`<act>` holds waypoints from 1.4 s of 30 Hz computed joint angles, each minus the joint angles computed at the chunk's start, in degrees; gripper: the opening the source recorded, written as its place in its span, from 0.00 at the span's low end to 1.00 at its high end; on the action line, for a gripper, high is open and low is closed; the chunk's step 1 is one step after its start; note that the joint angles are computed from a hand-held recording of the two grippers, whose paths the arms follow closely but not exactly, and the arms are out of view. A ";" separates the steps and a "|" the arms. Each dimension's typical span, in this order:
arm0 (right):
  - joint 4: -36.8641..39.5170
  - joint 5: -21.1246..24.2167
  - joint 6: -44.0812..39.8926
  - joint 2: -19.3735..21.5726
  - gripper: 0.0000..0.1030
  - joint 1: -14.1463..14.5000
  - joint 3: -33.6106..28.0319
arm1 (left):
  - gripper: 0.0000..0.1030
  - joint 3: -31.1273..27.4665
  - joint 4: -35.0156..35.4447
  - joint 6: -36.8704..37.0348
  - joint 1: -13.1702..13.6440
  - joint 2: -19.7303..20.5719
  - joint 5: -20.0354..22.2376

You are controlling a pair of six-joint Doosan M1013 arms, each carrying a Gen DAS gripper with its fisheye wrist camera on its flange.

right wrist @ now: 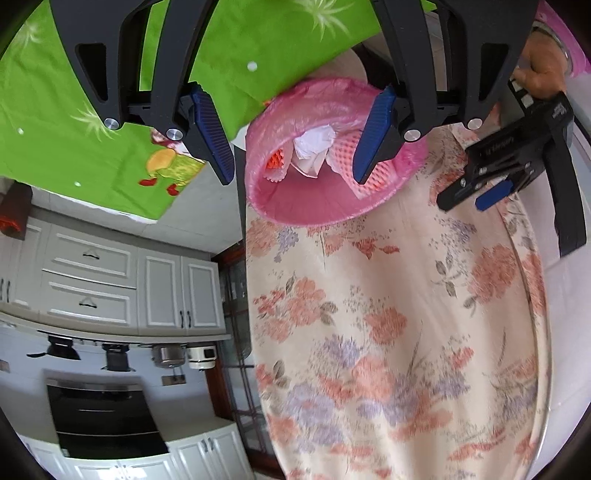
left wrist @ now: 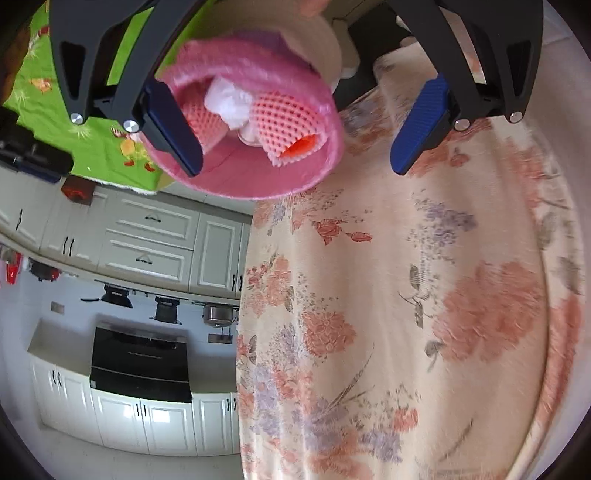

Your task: Collect trash

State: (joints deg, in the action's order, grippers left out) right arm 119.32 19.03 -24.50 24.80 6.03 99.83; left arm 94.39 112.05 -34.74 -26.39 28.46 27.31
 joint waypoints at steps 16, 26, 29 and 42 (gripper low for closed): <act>24.09 0.21 -28.65 -9.37 0.82 0.57 11.37 | 0.96 8.74 -0.46 -1.04 -5.22 -6.72 4.10; 31.12 -1.46 -35.77 -10.80 0.82 1.41 14.22 | 0.96 12.67 3.20 -5.04 -7.36 -9.36 2.80; 31.93 -0.94 -36.19 -11.10 0.82 1.45 14.78 | 0.96 13.65 4.67 -6.34 -7.98 -10.04 4.36; 35.84 2.32 -39.87 -12.19 0.82 1.49 16.96 | 0.96 14.96 7.64 -8.47 -8.88 -10.61 6.37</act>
State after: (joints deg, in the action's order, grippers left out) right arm 155.16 21.35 -64.37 12.61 7.51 116.79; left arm 109.35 119.68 -43.21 -35.27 17.85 33.68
